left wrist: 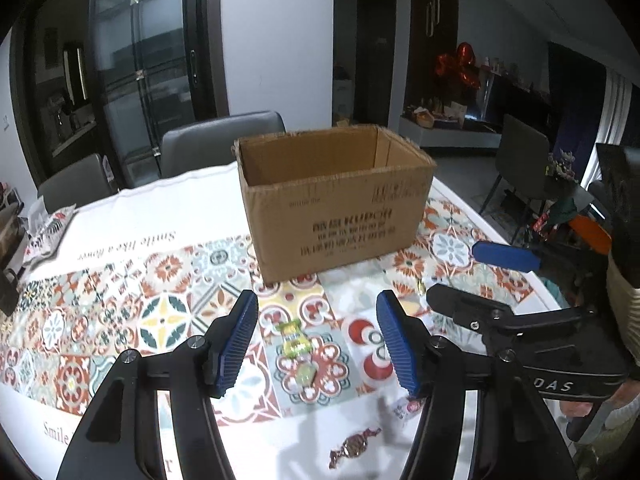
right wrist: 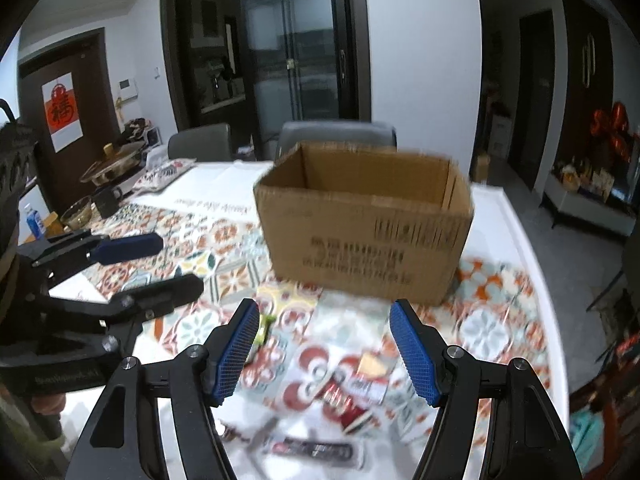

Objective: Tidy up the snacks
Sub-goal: 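Grasp the pale green candy with the left tool while the right tool grasps the red wafer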

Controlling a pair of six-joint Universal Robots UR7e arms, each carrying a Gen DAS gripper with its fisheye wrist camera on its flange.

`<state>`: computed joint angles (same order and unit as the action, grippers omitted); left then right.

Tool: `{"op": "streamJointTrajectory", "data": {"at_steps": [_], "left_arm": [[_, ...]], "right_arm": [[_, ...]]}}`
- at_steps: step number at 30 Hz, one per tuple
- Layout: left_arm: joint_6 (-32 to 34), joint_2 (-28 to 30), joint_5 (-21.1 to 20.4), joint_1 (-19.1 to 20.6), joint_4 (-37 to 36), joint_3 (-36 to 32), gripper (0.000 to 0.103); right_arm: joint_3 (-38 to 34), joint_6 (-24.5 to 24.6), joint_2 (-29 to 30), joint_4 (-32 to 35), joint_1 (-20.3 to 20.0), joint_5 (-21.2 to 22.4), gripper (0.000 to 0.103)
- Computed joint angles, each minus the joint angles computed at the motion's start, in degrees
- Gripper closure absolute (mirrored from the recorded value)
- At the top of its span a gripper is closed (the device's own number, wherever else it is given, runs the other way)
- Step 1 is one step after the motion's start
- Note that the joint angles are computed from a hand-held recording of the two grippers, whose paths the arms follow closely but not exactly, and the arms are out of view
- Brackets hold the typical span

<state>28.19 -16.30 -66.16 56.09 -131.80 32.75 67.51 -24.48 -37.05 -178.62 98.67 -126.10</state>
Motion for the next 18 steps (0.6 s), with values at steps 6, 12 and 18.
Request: {"op": "streamJointTrajectory", "data": {"at_steps": [6, 12, 18], "left_arm": [[-0.1, -1.8, 2.3, 0.4, -0.7, 5.6, 0.043], [-2.0, -0.8, 2.9, 1.2, 3.3, 5.1, 0.043], [-3.7, 2.2, 2.6, 2.1, 9.0, 0.3, 0.043]], "right_arm": [[1.8, 4.3, 0.0, 3.9, -1.4, -1.7, 0.034], [2.1, 8.0, -0.3, 10.4, -2.7, -1.3, 0.035], [1.4, 11.1, -0.1, 15.5, -4.1, -0.5, 0.041]]}}
